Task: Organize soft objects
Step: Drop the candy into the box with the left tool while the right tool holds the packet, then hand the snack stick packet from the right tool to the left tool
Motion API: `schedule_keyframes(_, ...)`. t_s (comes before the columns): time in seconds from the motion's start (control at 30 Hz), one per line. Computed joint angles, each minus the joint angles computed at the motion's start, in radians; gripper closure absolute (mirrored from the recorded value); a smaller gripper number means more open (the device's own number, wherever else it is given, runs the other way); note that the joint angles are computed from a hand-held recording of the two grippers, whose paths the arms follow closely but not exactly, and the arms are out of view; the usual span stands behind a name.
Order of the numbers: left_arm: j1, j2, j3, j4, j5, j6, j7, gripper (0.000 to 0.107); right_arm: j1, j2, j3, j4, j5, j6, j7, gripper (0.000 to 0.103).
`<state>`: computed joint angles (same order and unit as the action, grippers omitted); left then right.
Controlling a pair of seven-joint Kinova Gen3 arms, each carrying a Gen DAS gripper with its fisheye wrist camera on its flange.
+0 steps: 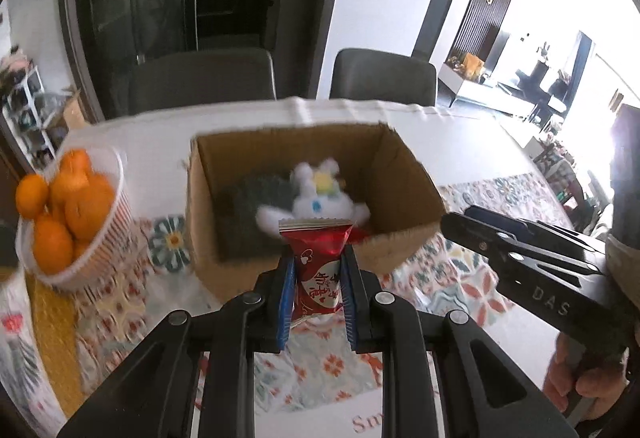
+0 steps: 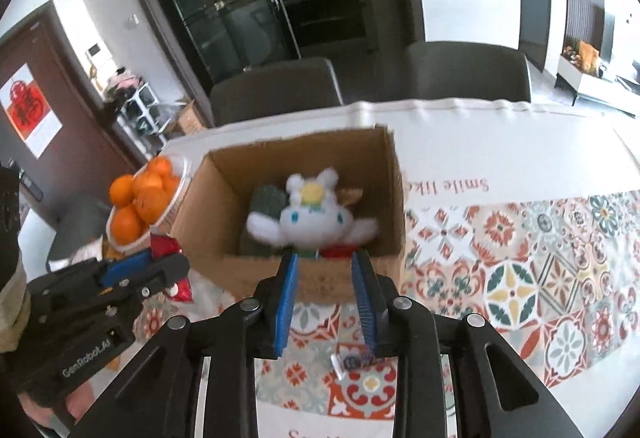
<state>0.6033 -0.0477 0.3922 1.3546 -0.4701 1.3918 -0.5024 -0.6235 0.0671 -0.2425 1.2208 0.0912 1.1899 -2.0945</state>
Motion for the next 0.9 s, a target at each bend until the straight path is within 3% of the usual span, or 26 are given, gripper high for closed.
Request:
schedule_keyframes(0.23,-0.050,0.056,-0.076,-0.073,0.068,-0.014,-0.204,0.084,-0.026,0.062,0.015,-0.098,0.047,0.042,-0.046,0.072)
schedule_keyframes(0.3,-0.052,0.076,-0.088,-0.091,0.063,-0.003,-0.236,0.078,-0.037,0.077,0.022,-0.117,0.056,0.051,-0.053,0.071)
schedule_keyframes(0.37,-0.043,0.096,-0.096,-0.110,0.044,0.015,-0.254,0.062,-0.051,0.094,0.029,-0.141,0.071,0.071,-0.065,0.070)
schedule_keyframes(0.47,-0.015,0.106,-0.102,-0.117,0.001,0.029,-0.268,0.050,-0.064,0.100,0.041,-0.150,0.087,0.083,-0.091,0.064)
schedule_keyframes(0.73,0.041,0.087,-0.080,-0.087,-0.035,0.006,-0.311,0.047,-0.097,0.026,0.036,-0.051,0.206,0.098,-0.240,0.053)
schedule_keyframes(0.9,0.064,0.063,-0.055,-0.035,-0.023,-0.079,-0.354,0.048,-0.094,-0.040,-0.010,0.038,0.285,0.124,-0.357,0.049)
